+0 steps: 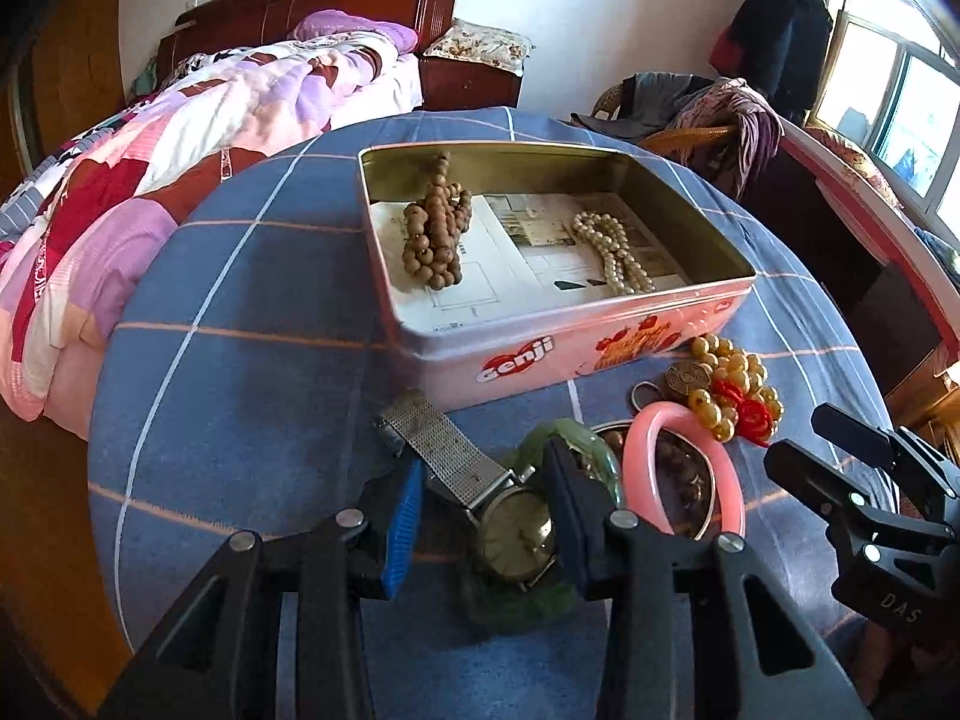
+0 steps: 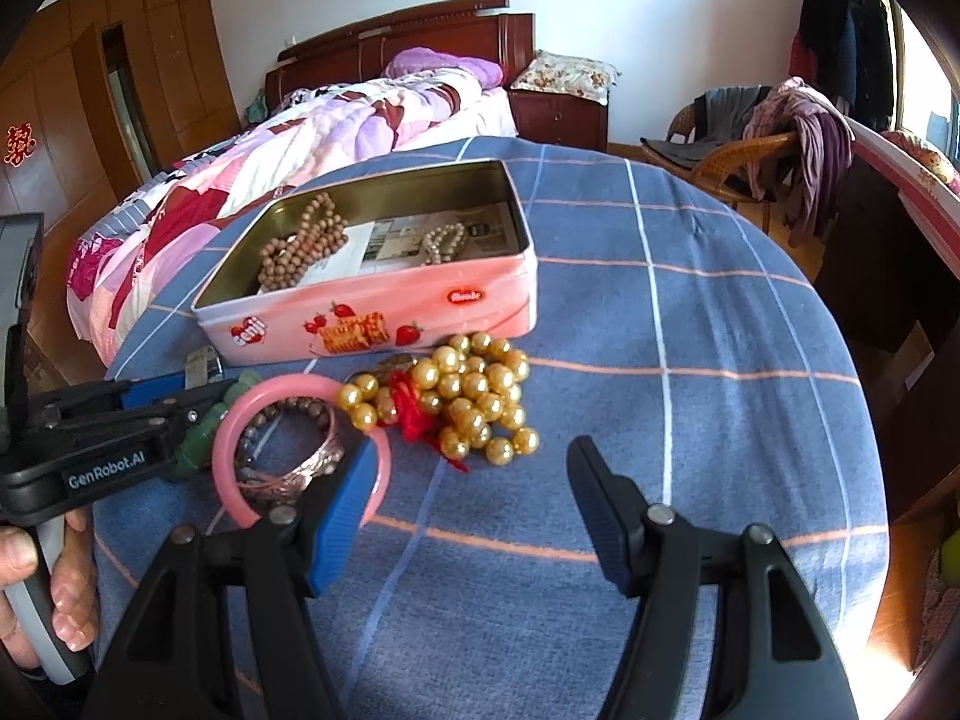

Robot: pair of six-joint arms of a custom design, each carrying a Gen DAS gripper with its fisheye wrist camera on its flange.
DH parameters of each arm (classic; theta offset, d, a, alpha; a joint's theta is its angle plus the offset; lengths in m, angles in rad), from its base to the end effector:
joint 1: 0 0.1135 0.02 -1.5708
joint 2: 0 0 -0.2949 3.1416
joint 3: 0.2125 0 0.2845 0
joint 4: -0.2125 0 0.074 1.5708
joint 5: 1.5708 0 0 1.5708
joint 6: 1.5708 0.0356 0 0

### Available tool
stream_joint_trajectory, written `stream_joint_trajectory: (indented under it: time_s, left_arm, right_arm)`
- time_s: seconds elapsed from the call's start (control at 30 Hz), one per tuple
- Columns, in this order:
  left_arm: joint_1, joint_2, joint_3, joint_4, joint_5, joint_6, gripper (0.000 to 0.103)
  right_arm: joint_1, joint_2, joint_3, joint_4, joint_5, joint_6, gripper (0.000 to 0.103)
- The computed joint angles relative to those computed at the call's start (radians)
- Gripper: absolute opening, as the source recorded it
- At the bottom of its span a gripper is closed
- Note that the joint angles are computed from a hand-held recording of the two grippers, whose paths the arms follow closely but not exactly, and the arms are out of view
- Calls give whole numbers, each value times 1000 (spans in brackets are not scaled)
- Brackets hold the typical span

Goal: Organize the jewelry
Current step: 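Grasp the silver watch with the left tool while the right tool grasps the red tassel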

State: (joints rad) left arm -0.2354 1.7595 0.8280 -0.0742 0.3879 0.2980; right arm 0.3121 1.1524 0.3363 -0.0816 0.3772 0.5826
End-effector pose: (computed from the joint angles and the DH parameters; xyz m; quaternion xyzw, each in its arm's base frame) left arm 0.3340 -0.0940 0.1255 0.3002 0.8949 -0.1764 0.2792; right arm 0.1955 0.0493 0.1377 0.1864 0.9103 -0.0192 0.3690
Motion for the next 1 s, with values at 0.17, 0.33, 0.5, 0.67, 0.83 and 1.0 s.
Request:
stream_joint_trajectory:
  time_s: [0.17, 0.33, 0.5, 0.67, 0.83, 1.0]
  left_arm:
    - [27, -10, 3, -11, 88, 28, 3]
    - [57, -72, -38, 36, 158, 26, 1]
    - [72, -153, -65, 73, 191, 16, 1]
    - [77, -190, -64, 93, 188, 6, 1]
    - [66, -171, -66, 93, 175, 19, 1]
    - [75, -167, -66, 87, 191, 19, 1]
  right_arm:
    - [-11, -9, -3, 0, -6, 0, 68]
    - [-30, -26, -4, -8, -9, -6, 67]
    - [-40, -18, 11, -5, -26, -30, 64]
    - [-24, 7, 36, 16, -49, -64, 51]
    - [-28, 88, 64, 57, -98, -102, 20]
    - [-33, 83, 55, 62, -134, -115, 6]
